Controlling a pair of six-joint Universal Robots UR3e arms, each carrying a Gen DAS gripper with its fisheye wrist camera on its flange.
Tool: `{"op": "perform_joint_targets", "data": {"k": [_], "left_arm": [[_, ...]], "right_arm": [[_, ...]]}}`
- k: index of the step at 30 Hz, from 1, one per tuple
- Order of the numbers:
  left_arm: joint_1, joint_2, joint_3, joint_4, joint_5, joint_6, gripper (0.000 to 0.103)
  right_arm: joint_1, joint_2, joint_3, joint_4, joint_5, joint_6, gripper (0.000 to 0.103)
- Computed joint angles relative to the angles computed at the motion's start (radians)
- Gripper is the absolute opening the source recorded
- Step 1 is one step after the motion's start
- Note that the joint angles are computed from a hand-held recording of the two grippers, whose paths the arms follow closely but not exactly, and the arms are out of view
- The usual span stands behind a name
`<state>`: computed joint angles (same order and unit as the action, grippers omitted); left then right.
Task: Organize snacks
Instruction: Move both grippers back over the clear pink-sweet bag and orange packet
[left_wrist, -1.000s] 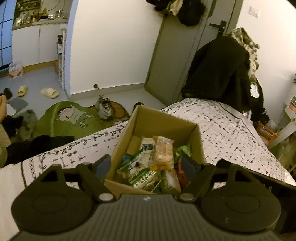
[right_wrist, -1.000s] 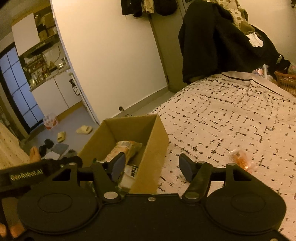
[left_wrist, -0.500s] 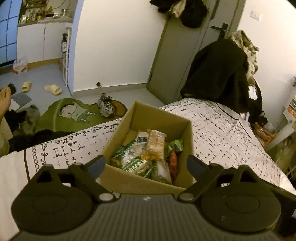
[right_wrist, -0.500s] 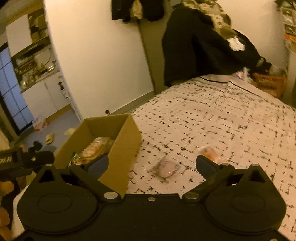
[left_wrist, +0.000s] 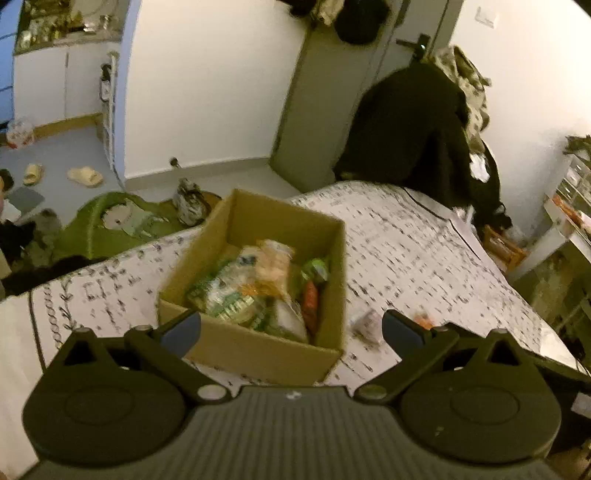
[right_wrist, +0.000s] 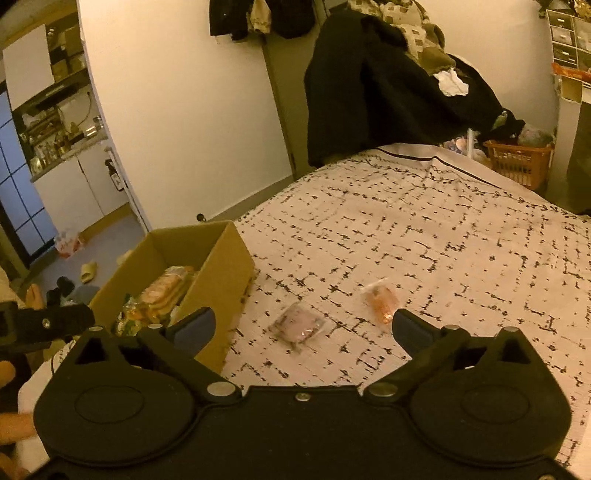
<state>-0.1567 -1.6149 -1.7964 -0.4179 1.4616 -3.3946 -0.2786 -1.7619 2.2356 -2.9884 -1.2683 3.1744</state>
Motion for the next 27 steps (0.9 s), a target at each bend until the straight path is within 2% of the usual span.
{"op": "perform_joint_targets", "data": {"k": [5, 10, 15, 21, 27], "left_arm": [[-0.036, -0.003, -0.016, 0.064, 0.018, -0.018, 0.103], [-0.076, -0.033, 0.013, 0.074, 0.028, -0.024, 0.103], [-0.142, -0.07, 0.038, 0.111, 0.11, -0.054, 0.103], [-0.18, -0.103, 0.06, 0.15, 0.111, -0.059, 0.102], [-0.186, -0.141, 0.048, 0.211, 0.066, -0.082, 0.098]], "right_arm": [[-0.053, -0.036, 0.018, 0.039, 0.031, -0.037, 0.103], [-0.129, -0.084, 0.044, 0.099, 0.077, -0.086, 0.103], [-0.195, -0.116, 0.069, 0.115, 0.095, -0.108, 0.103], [-0.28, -0.122, 0.075, 0.143, 0.136, -0.06, 0.101], [-0.33, -0.112, 0.082, 0.174, 0.149, -0.053, 0.097]]}}
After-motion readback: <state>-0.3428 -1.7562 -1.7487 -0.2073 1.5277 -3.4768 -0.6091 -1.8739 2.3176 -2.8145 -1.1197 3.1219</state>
